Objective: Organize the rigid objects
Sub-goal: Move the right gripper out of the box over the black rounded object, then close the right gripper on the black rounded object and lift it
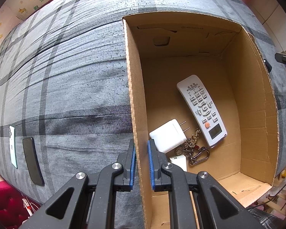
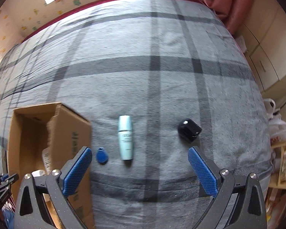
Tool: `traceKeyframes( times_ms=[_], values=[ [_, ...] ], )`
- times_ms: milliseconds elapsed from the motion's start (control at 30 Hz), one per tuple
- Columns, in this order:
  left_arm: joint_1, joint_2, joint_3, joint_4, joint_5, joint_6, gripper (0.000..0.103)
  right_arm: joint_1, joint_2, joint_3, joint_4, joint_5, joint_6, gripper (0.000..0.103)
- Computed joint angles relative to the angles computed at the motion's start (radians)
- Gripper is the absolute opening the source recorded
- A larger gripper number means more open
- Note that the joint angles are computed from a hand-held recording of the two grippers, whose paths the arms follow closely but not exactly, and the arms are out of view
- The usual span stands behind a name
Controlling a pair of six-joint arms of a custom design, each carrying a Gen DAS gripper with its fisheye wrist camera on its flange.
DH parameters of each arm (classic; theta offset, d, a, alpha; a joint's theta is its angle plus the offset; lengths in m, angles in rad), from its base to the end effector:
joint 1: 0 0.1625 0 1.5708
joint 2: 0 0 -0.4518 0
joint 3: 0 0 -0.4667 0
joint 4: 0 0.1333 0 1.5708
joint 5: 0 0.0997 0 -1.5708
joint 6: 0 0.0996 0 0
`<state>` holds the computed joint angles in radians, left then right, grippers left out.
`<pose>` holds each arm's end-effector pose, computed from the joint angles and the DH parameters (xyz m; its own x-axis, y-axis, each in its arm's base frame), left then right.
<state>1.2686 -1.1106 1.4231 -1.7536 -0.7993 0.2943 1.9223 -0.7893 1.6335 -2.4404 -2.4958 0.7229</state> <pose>-0.0250 -0.7614 0.3401 -0.5437 0.5612 -0.6241 0.4732 0.8191 0.3243 0.3016 -0.6663 0.0770 -0.6567 0.4798 0.5819 0.1203 0.8283 -0.5472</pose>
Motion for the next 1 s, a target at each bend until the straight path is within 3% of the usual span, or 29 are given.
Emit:
traceKeyframes(
  times_ms=[600, 1000],
  values=[
    [-0.002, 0.009, -0.009, 0.021, 0.014, -0.017, 0.012, -0.125, -0.036, 0.061, 0.039, -0.016, 0.090, 0.103],
    [-0.001, 0.017, -0.020, 0.039, 0.017, -0.043, 0.012, -0.183, -0.038, 0.064, 0.027, 0.029, 0.106, 0.100]
  ],
)
